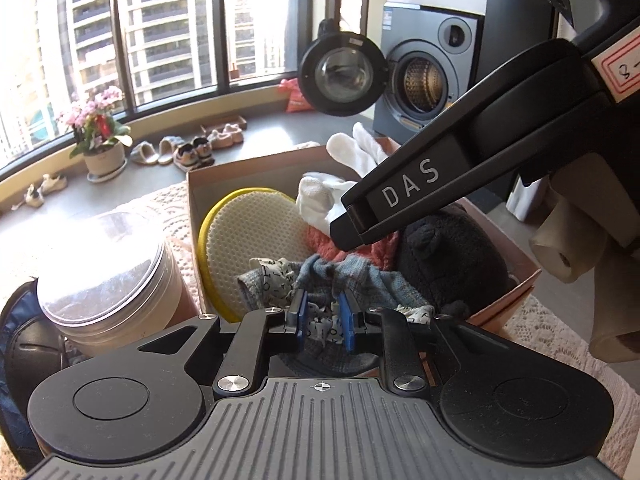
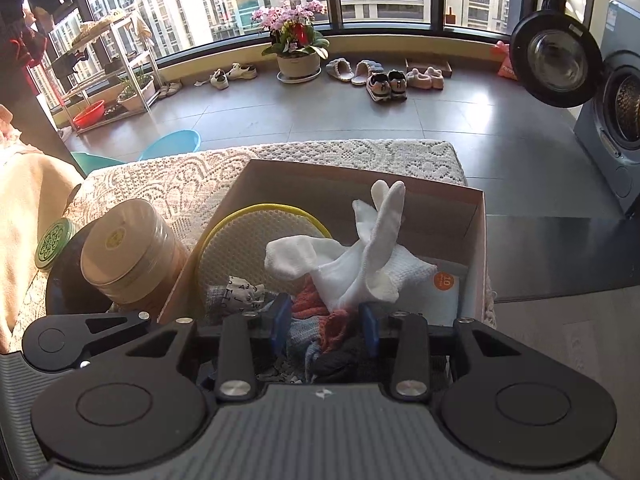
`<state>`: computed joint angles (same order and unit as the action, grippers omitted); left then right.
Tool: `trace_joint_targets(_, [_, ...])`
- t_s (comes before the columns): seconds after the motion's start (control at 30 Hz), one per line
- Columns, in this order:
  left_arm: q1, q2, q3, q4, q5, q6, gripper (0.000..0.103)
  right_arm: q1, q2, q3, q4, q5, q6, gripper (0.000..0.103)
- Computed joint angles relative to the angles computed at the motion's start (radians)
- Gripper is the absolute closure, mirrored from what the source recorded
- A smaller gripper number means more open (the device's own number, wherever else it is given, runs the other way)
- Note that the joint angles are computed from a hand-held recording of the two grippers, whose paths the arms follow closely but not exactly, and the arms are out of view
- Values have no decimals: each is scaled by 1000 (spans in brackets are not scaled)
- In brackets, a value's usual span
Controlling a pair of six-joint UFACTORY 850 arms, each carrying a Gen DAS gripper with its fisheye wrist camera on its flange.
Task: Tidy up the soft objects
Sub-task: 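Open the left tool to release the socks while the right opens to release the glove, then move the left tool to the black headphones and close it on the band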
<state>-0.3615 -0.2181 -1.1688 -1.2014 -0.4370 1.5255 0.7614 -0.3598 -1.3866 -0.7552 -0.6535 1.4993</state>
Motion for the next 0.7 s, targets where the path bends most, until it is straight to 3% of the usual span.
trace_joint_targets(0.13, [14, 8, -2, -81, -63, 50, 82, -8, 14, -1, -28, 3, 17, 66])
trace_joint_targets(0.2, [6, -8, -19, -20, -63, 2, 81, -14, 6, -11, -33, -9, 18, 66])
trace_joint_targets(0.3, [-14, -44, -44, 140, -23, -134, 82, -43, -25, -30, 95, 19, -74, 66])
trace_joint_targets(0.4, [1, -49, -51, 114, -59, -120, 82, -40, -55, -45, 112, 12, -87, 66])
trace_joint_targets(0.6, [101, 52, 46, -128, -194, 124, 81, -7, -43, -65, 21, -64, -30, 66])
trace_joint_targets(0.7, [188, 130, 104, -201, -288, 232, 80, 39, -20, -72, -96, -133, 26, 58])
